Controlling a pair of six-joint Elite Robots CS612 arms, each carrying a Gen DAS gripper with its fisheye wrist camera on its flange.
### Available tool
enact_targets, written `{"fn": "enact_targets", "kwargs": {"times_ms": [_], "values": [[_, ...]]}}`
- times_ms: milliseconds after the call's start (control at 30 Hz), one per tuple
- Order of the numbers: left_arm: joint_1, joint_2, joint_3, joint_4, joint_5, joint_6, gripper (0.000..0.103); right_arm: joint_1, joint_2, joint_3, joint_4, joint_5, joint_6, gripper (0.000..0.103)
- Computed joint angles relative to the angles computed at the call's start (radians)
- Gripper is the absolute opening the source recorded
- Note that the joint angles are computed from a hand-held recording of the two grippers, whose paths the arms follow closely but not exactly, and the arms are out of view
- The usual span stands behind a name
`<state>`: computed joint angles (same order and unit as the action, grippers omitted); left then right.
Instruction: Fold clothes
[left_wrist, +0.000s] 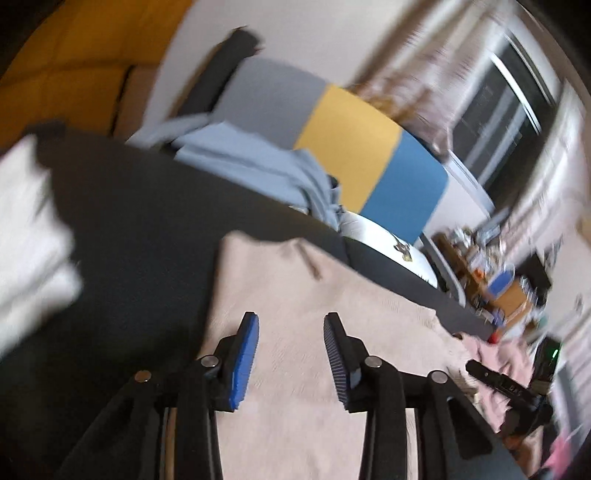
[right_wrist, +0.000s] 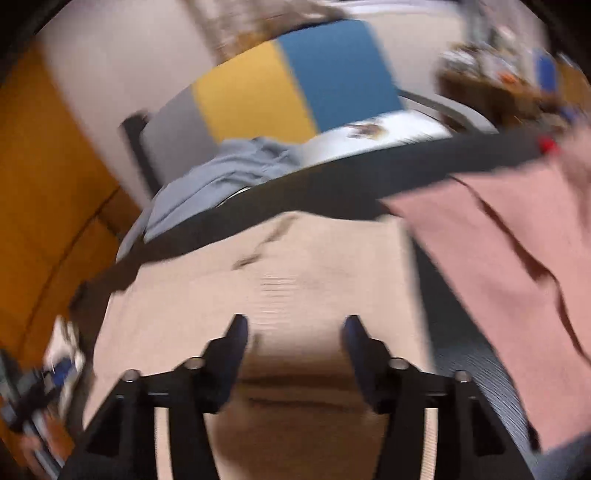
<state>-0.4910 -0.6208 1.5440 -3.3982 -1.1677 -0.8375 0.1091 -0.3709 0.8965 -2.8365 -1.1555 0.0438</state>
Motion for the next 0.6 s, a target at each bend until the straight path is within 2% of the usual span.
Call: {"fn": "enact_targets", "kwargs": {"times_ms": [33,133,233,267,300,333,367,433,500,600], "values": [[0.006,0.011,-0.030,0.018,-0.001,0.027,0.038,0.010,0.010,-0.025,0.028,-0.005,-0.043,0.064],[0.032,0.039,-0.102,0.124,-0.012,0.037,0.039,0.035,0.043,-0.107,0.103,-0.035,-0.141,0.067],[0.052,0.058,-0.136,0.235,-0.017,-0.019,0.039,0.050,0.085,-0.198,0.181,-0.117,-0.160,0.070],[0.062,0.068,-0.135,0.216,-0.045,-0.028,0.039,0.053,0.100,-0.227,0.209,-0.154,-0.161,0.071],[0.072,0.079,-0.134,0.197,-0.073,-0.036,0.041,0.055,0.113,-0.249,0.234,-0.185,-0.164,0.078],[0.081,0.085,-0.133,0.180,-0.095,-0.052,0.041,0.055,0.121,-0.260,0.238,-0.195,-0.165,0.089],[0.087,0.089,-0.132,0.163,-0.104,-0.072,0.036,0.052,0.126,-0.259,0.221,-0.185,-0.166,0.092],[0.091,0.093,-0.139,0.165,-0.096,-0.075,0.034,0.047,0.135,-0.258,0.188,-0.165,-0.167,0.095],[0.088,0.093,-0.154,0.210,-0.069,-0.055,0.034,0.050,0.154,-0.296,0.211,-0.175,-0.181,0.101],[0.085,0.096,-0.171,0.246,-0.045,-0.038,0.034,0.056,0.184,-0.360,0.247,-0.191,-0.188,0.103]]}}
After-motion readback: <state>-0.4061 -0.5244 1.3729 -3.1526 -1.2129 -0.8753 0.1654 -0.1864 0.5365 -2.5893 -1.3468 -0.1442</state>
